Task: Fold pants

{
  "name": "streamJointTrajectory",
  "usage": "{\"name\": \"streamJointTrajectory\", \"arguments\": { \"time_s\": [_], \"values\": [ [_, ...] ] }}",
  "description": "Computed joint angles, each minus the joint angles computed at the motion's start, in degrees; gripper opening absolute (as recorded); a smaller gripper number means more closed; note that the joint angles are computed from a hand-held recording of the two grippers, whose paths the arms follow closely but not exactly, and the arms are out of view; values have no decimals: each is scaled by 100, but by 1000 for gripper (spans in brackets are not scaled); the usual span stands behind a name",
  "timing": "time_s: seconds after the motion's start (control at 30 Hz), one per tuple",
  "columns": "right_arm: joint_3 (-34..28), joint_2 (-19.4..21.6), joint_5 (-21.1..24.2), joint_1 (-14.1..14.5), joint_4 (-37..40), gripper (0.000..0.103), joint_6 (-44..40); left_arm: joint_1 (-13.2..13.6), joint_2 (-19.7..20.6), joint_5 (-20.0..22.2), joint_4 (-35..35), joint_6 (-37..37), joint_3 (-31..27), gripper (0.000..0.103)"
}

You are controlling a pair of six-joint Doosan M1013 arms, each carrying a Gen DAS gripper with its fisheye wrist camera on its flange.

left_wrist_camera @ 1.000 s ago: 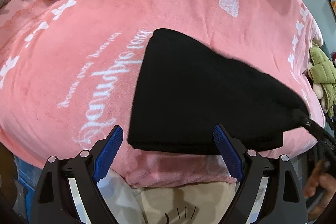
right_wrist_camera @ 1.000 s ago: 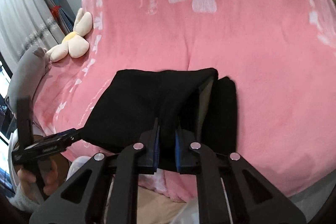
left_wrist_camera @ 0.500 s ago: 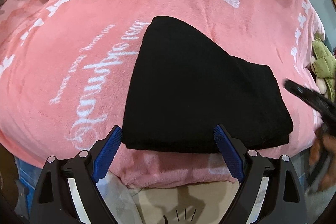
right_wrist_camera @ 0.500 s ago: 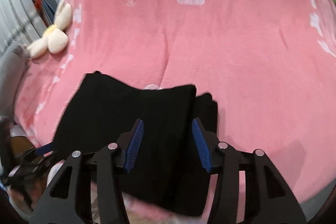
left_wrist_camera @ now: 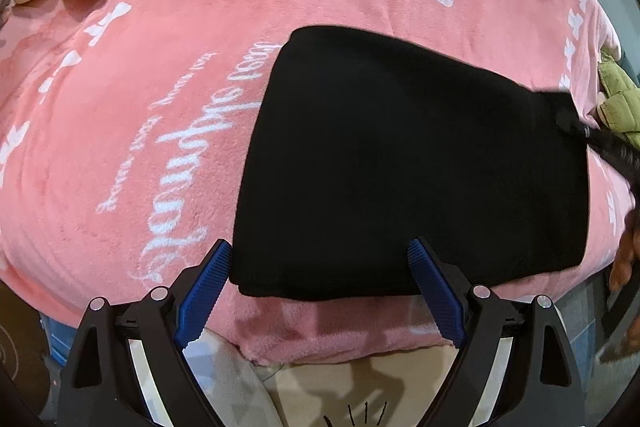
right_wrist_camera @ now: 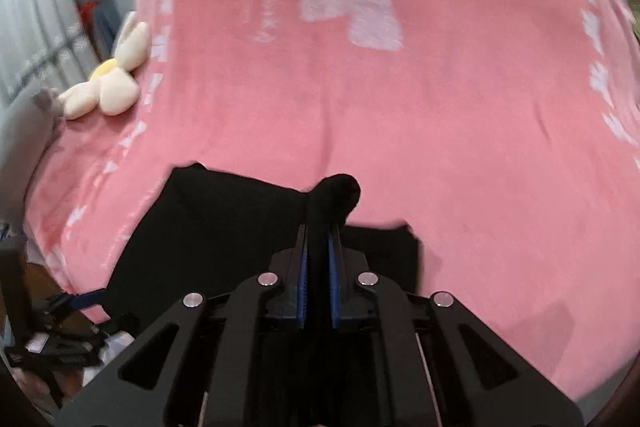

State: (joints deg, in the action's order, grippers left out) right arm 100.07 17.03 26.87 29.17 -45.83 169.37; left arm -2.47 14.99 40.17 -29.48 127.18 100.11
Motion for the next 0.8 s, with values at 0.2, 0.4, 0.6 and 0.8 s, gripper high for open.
{"name": "streamJointTrajectory", "arguments": {
  "time_s": [0.2,0.4,0.6,0.8],
  "values": [
    [284,37,-335,-105,729,42,67,35,-15,62,-22,-20,2,87],
    [758,-244,-895,-49,1159,75,239,480,158,665,-1347,125,-197,87],
    [736,27,-1123,-86,2383,71,-591,448,700,1360,-1617,-21,-559,87],
    [683,-225,-1525,-23,1736,32,-406,479,582,1384,-1891,550,-545,34]
  ]
}}
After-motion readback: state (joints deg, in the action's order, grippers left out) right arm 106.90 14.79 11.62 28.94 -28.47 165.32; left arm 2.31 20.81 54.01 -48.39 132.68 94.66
